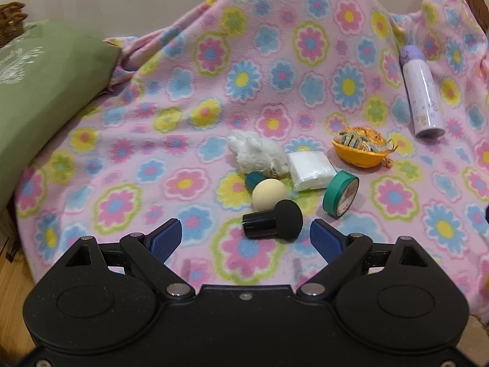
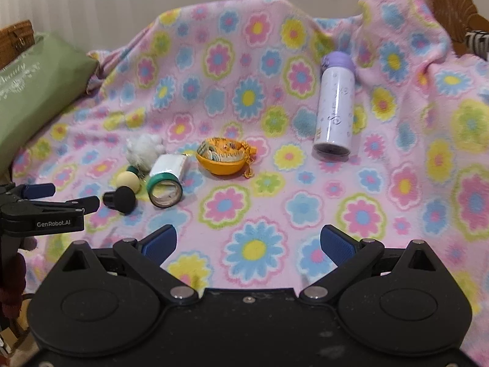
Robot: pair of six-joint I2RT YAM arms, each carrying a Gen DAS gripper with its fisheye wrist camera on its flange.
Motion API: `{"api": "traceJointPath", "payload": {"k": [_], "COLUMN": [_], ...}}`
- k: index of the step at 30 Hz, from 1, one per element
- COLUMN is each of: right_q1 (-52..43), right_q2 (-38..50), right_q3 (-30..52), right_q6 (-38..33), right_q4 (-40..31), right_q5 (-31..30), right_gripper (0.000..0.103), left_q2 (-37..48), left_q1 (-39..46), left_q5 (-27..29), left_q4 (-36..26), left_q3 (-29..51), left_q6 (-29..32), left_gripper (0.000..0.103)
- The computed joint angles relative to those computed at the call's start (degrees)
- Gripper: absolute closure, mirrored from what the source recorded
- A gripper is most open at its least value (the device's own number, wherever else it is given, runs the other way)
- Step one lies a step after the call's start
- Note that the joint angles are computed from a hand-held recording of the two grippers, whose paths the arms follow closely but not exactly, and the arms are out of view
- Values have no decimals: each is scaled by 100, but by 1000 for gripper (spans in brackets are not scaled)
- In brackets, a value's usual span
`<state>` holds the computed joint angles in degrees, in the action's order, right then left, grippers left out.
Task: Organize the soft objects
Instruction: 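Move both open grippers back toward the remaining objects on the blanket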
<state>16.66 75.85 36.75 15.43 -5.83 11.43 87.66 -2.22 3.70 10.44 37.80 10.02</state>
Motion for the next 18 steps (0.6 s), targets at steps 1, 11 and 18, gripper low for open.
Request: {"api": "traceJointPath", "payload": {"k": [1, 11, 18], "right_q1": [-21, -184, -74], "right_q2": [222, 1655, 1999], "right_q3": [107, 893, 930], "right_q6": [-8, -160, -341], "right_q4": [39, 530, 1214], "right_q5": [-14, -308, -309], "right_gripper": [2, 2, 2], "left_q2": [131, 1189, 1689], "left_q1": [-34, -113, -21], "left_q5": [-16, 106, 232], "left_q4": [96, 121, -123], "left_q3": [31, 707, 1149], "left_q6": [57, 84, 16], "left_gripper": [14, 14, 14]}}
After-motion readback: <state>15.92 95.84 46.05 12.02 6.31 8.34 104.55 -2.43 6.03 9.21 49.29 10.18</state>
